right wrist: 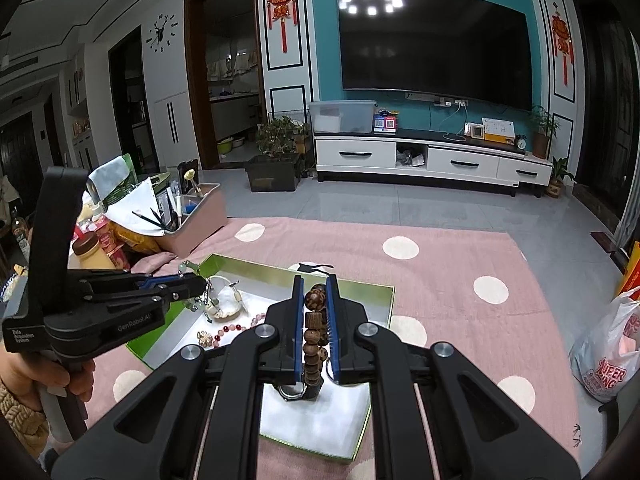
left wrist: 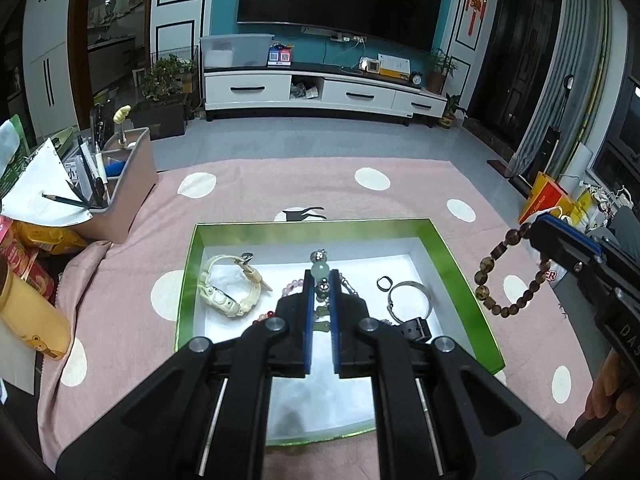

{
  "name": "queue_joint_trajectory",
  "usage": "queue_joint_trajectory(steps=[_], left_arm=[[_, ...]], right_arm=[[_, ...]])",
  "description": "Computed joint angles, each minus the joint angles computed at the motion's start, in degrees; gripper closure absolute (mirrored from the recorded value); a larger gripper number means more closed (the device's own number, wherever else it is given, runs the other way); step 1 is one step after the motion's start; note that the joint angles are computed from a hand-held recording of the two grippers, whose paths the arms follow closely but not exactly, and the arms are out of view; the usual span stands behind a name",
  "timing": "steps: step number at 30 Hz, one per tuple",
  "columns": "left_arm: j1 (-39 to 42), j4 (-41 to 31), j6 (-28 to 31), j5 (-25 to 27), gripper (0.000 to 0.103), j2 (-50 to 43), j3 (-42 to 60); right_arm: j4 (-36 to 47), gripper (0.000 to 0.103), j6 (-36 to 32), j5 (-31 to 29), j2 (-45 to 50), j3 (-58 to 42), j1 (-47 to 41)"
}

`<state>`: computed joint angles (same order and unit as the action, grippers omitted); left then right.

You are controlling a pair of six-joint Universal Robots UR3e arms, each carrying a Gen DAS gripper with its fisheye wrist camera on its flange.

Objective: Organize jewelry
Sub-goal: 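Carry the wooden bracelet and jade pendant up over the green box with both tools, then lower the wooden bracelet and jade pendant into the box and open both tools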

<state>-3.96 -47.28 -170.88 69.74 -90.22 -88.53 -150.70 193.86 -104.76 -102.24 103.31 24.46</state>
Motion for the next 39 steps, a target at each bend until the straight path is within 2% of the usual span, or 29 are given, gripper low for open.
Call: queue_joint_trajectory(steps=[13,39], left_arm=[[-1.51,-3.97,-1.11,0.39,0.097,-8.57,8.15],[-4.14,-3.17,1.12,4.32,0.097,-11.46,3.25]], right_arm=[[2.65,0.093,-1.28,10.86,4.56,-3.42,-8.15],[4.35,0.093,-0.96,11.66,14.4,-5.56,-8.51]])
